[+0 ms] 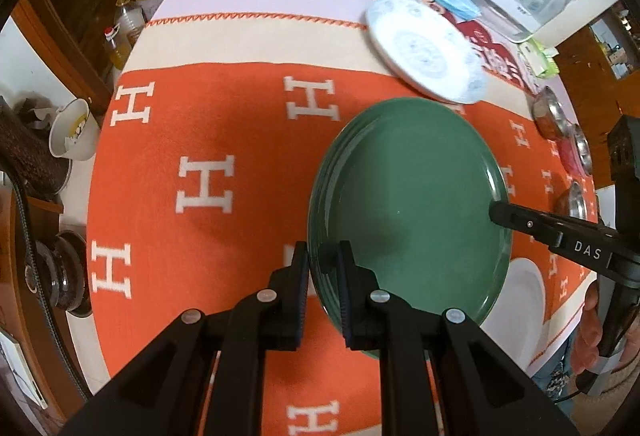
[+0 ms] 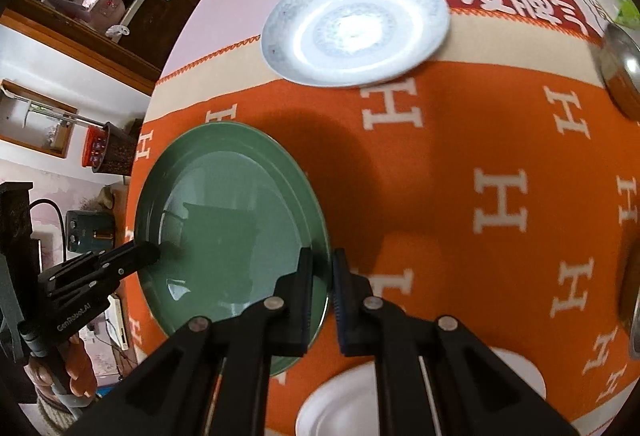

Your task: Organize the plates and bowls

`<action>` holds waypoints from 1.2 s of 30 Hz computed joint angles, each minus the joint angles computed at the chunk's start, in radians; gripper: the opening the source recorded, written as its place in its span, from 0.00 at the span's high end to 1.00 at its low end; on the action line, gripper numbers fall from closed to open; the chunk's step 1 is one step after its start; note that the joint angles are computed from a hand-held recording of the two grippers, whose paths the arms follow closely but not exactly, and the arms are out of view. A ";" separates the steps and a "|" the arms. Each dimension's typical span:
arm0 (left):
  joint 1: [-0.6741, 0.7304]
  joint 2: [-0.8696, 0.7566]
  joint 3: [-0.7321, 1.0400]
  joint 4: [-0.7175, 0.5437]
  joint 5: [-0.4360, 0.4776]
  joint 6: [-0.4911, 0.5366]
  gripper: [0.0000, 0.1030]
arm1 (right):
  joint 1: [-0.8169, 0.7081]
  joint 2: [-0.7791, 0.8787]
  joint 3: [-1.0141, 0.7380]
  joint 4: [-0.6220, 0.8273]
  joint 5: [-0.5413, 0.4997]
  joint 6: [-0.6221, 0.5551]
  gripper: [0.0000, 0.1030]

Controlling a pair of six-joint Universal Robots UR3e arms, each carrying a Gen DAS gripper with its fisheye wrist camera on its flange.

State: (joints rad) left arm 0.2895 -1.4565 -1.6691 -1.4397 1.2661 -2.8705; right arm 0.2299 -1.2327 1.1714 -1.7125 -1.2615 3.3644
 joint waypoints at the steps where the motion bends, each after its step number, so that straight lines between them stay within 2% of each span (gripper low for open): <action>1: -0.010 0.023 0.002 -0.015 0.000 -0.010 0.89 | -0.009 -0.031 0.024 0.004 0.004 -0.009 0.91; 6: -0.087 0.140 -0.013 -0.073 -0.001 -0.094 0.89 | -0.062 -0.192 0.144 0.031 0.015 -0.075 0.91; 10: -0.204 0.202 -0.007 -0.099 0.010 -0.210 0.89 | -0.148 -0.352 0.258 0.092 0.035 -0.161 0.91; 18: -0.515 0.176 0.035 -0.037 0.091 -0.473 0.89 | -0.387 -0.642 0.415 0.282 0.070 -0.370 0.91; 23: -0.629 0.149 0.021 -0.003 0.101 -0.584 0.89 | -0.531 -0.792 0.487 0.414 0.072 -0.517 0.91; 30: -0.741 0.118 -0.013 0.031 0.132 -0.679 0.89 | -0.711 -0.930 0.559 0.591 0.071 -0.709 0.91; 36: -0.817 0.076 -0.024 0.043 0.180 -0.733 0.89 | -0.761 -0.976 0.634 0.626 0.048 -0.769 0.91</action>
